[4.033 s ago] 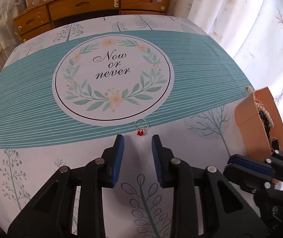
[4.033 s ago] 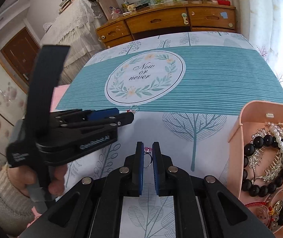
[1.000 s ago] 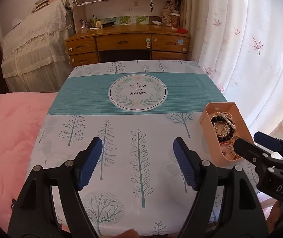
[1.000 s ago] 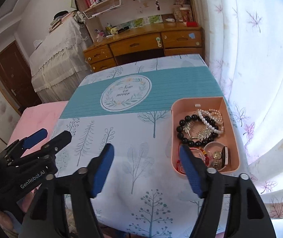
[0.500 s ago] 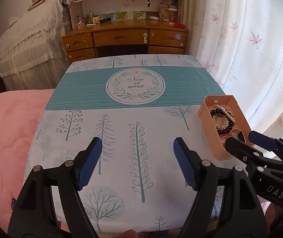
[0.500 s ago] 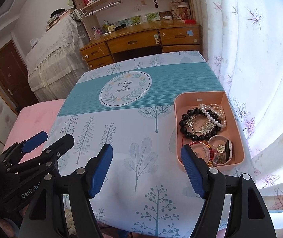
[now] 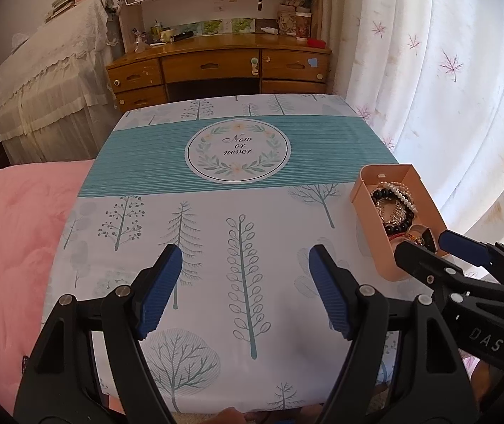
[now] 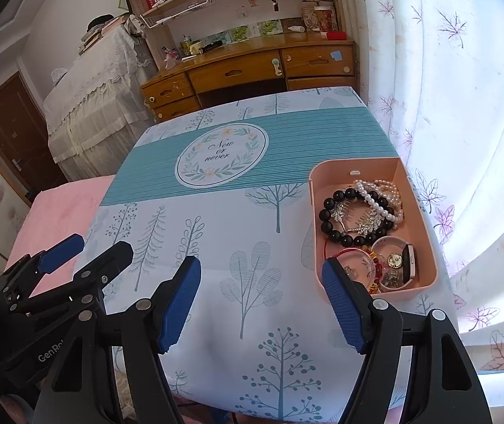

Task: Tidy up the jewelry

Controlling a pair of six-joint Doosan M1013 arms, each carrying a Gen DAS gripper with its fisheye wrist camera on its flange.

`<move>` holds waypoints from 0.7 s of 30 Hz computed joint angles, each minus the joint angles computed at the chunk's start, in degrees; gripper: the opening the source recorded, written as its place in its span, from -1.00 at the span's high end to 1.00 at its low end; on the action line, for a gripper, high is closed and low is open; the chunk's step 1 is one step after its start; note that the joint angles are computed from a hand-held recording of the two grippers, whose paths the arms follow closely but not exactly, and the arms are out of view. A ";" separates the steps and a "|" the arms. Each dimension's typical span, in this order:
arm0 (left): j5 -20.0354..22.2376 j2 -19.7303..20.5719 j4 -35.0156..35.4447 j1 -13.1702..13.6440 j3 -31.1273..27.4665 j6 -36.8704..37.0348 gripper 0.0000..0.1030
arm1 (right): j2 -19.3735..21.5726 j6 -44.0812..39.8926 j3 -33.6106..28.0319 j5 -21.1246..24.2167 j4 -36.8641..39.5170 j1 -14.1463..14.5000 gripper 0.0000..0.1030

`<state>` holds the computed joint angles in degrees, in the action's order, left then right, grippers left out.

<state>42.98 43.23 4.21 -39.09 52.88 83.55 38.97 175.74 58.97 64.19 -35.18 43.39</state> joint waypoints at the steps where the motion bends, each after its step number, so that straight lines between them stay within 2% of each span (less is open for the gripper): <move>1: -0.09 -0.01 -0.03 -0.02 0.04 -0.05 -0.40 | 0.01 0.06 0.03 0.09 -0.03 0.01 -0.40; 4: -0.28 -0.05 -0.21 -0.04 0.16 0.21 -0.40 | 0.16 -0.01 -0.08 0.27 0.07 0.03 -0.41; 6: -0.47 -0.24 -0.12 0.03 0.43 0.27 -0.40 | 0.23 -0.13 -0.10 0.34 0.26 -0.01 -0.57; 8: -0.44 -0.26 -0.68 0.12 0.41 0.66 -0.41 | 0.34 0.31 -0.16 0.67 0.01 0.03 -0.64; 21: -0.99 -0.79 -0.32 0.17 1.21 0.58 -0.41 | 0.60 1.13 -0.74 1.71 -0.58 0.48 -0.65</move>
